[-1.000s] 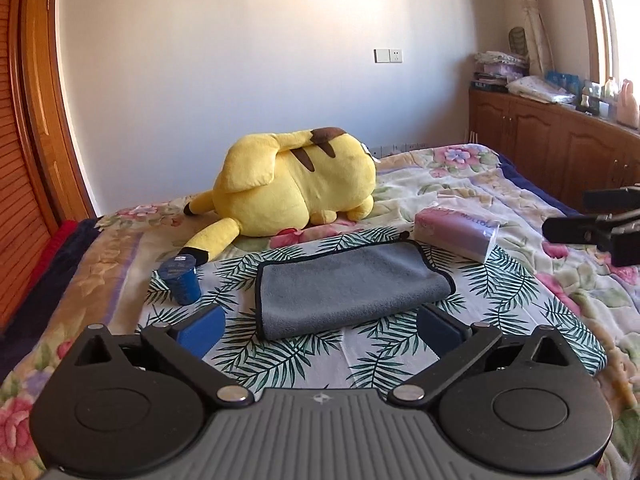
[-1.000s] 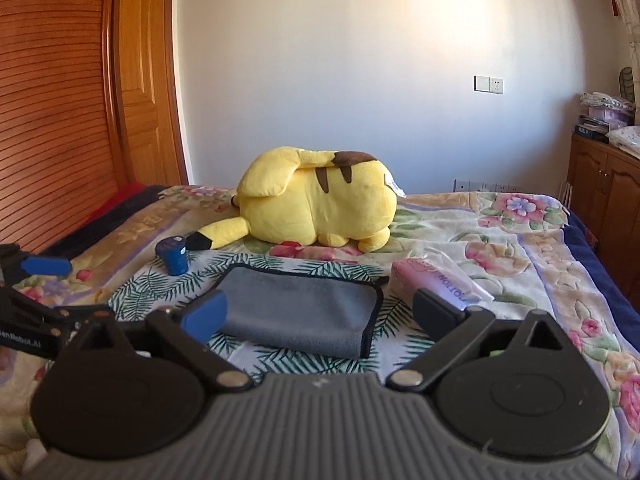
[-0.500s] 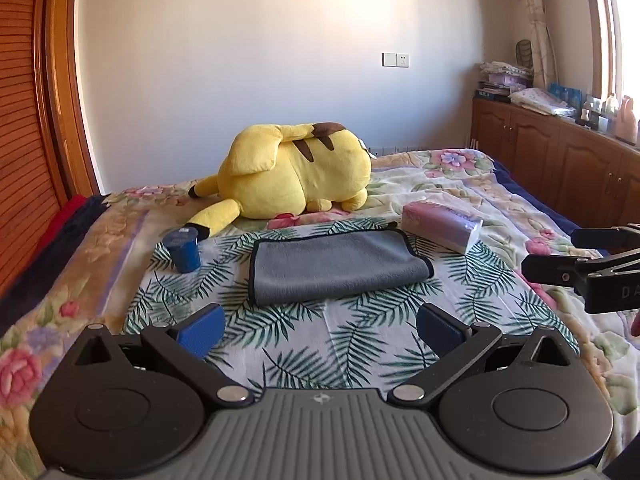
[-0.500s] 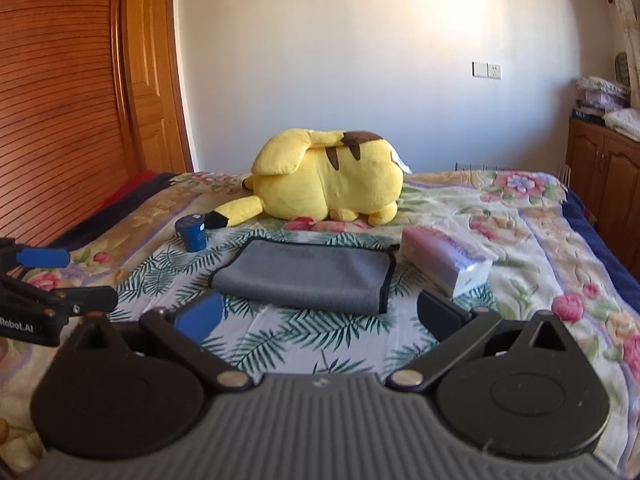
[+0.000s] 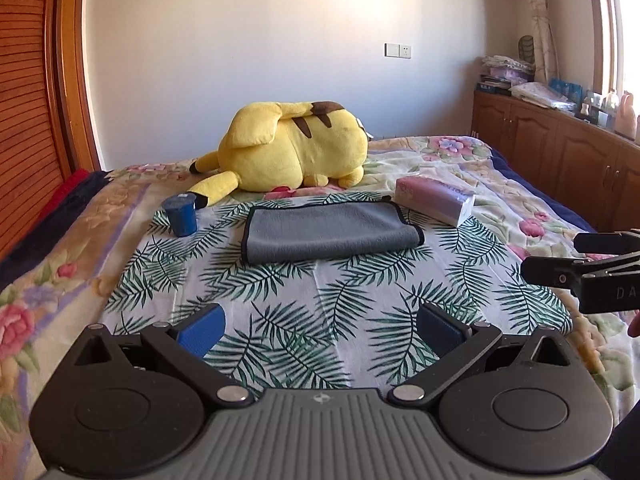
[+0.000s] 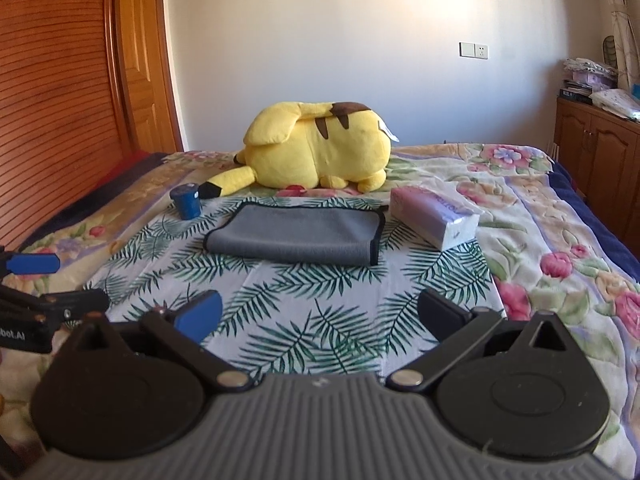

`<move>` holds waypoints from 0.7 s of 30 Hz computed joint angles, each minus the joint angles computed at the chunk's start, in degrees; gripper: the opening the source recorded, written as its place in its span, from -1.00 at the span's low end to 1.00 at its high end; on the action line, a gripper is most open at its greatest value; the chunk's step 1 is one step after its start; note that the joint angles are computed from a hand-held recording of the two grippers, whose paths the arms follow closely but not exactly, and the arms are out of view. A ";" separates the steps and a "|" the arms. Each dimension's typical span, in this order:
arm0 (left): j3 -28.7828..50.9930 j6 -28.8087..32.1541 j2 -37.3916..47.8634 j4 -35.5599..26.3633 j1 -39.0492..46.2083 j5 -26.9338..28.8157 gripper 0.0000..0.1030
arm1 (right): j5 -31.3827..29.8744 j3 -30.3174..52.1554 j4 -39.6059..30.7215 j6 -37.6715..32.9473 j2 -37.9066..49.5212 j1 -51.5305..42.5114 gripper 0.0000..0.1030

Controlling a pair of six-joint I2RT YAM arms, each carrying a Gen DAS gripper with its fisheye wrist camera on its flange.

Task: Fold towel

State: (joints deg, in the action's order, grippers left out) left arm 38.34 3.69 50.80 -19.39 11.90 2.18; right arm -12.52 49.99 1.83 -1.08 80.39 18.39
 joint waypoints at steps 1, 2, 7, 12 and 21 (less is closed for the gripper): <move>-0.62 -0.33 -0.42 0.23 -0.80 -1.10 0.69 | 0.03 -0.47 0.09 -0.05 -0.25 0.07 1.00; -1.14 -0.61 -0.87 0.27 -1.54 -1.99 0.69 | -0.01 -0.90 0.19 -0.09 -0.50 0.17 1.00; -4.16 -3.39 -2.54 0.83 -4.29 -4.32 0.69 | 0.84 -4.20 2.11 -1.92 -2.71 1.42 1.00; -5.93 -4.58 -2.98 1.31 -5.66 -5.50 0.69 | 0.95 -5.68 2.53 -1.75 -3.27 1.63 1.00; -7.99 -4.00 -2.60 3.90 -6.75 -7.54 0.69 | 0.63 -7.41 4.52 -0.74 -3.01 1.00 1.00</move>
State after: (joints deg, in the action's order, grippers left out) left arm 30.35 -0.31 48.20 -15.49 5.15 -5.36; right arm -11.90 42.57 6.35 -1.82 77.38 19.38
